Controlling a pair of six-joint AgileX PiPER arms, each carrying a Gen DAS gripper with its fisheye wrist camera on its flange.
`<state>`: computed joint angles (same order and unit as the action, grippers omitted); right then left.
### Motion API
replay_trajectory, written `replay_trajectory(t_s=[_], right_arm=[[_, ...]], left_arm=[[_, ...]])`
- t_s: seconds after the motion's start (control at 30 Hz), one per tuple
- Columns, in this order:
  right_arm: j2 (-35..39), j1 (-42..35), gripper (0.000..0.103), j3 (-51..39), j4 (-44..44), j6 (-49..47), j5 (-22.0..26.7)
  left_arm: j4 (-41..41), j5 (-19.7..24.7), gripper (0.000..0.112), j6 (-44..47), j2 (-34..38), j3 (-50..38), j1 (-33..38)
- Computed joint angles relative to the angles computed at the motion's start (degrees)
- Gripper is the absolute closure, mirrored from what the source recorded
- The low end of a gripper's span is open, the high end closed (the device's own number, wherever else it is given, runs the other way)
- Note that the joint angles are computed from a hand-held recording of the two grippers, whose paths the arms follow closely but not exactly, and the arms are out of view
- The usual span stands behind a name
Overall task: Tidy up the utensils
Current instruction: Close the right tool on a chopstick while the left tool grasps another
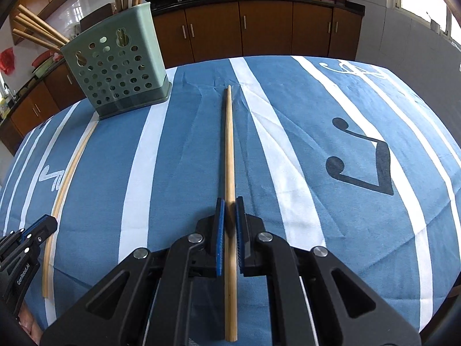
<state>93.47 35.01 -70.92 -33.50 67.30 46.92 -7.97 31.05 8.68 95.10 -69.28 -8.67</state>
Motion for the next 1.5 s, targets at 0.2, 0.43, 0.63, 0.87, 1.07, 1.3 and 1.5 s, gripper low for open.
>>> replay_trajectory(t_s=[0.2,0.43,0.63,0.87,1.07,1.3,1.5], right_arm=[[1.9,-0.4,0.095,-1.9,0.1,-2.1,-0.8],[4.6,-2.3,0.095,-4.7,-2.3,-2.4,0.1],[4.1,-3.6,0.095,-3.5,-2.4,-2.2,-1.6],[3.9,-3.7,0.095,-3.5,-2.0,-2.0,-1.9],[3.7,-3.7,0.095,-3.1,-2.0,-1.6,-2.3],[3.5,-3.8,0.094,-2.8,-2.1,-1.8,-2.7],[2.9,-3.2,0.094,-2.0,-2.4,-1.2,-2.4]], left_arm=[[1.8,2.6,0.105,-1.0,5.1,-7.5,6.4],[1.1,3.7,0.104,0.9,9.7,-13.9,10.2],[-0.4,4.1,0.102,2.1,10.0,-14.4,10.7],[0.0,4.0,0.101,1.8,10.1,-14.3,10.4],[0.3,3.9,0.101,1.6,10.0,-14.2,10.3],[0.5,3.8,0.101,1.4,10.0,-14.1,10.2],[1.1,3.4,0.1,1.4,9.2,-13.0,9.9]])
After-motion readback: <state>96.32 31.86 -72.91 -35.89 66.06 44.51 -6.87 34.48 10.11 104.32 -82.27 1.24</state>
